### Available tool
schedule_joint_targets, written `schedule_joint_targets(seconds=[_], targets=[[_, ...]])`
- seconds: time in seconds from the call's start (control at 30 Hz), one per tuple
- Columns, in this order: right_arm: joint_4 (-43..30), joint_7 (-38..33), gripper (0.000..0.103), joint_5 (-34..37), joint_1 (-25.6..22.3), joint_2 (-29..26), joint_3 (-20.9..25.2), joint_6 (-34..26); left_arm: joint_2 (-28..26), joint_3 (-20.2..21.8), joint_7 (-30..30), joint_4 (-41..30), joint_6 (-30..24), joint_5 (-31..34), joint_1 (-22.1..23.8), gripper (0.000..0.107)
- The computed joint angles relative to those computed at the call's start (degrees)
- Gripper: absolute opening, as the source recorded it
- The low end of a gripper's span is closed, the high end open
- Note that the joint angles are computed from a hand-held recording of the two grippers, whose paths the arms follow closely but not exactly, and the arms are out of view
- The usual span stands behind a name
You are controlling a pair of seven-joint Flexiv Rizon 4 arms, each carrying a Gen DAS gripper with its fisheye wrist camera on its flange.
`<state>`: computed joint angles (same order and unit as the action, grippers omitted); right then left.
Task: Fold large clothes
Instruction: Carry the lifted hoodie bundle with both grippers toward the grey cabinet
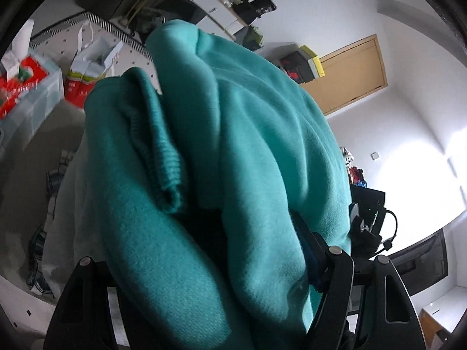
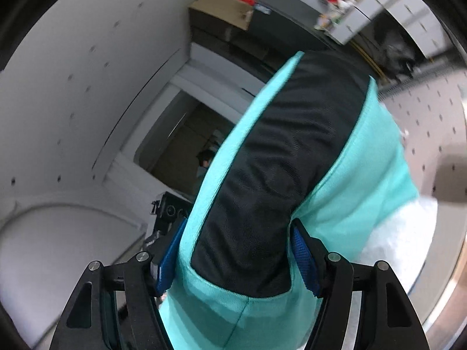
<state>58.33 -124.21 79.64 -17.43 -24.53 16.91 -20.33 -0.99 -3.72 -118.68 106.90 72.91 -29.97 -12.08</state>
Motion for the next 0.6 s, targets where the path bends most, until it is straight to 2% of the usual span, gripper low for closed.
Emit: schedule_joint_targets(seconds=[0.03, 0.13, 0.33, 0.43, 0.5, 0.57, 0.6], targets=[[-0.56, 0.51, 0.069, 0.75, -0.2, 0.24, 0.23, -0.13, 0.12, -0.48, -1.51, -1.19, -0.22, 2.11, 0.77, 0.07], [-3.15, 0.97, 0.069, 3.06, 0.21, -0.11, 1.27, 0.34, 3.89, 1.86, -1.44, -1.27, -2.8, 4.63, 1.7, 0.07], [-7.53, 2.26, 0.069, 6.34, 1.12, -1.05, 4.32, -0.78, 8.11, 1.28, -11.06, -3.85, -5.47, 17.66, 4.93, 0.07], [-3.81, -0.19, 0.069, 9.05, -1.12, -0.15, 6.04, -2.21, 8.44, 0.01, -15.0, -4.31, -6.38, 23.11, 5.75, 0.07], [0.32, -3.15, 0.069, 8.51, -2.33, 1.26, 5.29, -3.41, 6.08, 0.16, -13.52, -2.7, -5.68, 21.68, 4.61, 0.07], [5.67, -5.77, 0.069, 6.76, -2.87, 2.44, 3.37, -4.21, 3.41, 1.0, -8.62, 1.7, -2.46, 13.99, 2.41, 0.07], [7.36, -6.98, 0.07, 5.07, -2.4, 2.88, 2.09, -4.22, 1.49, 1.15, -4.57, 4.47, -0.71, 7.24, 1.28, 0.07]])
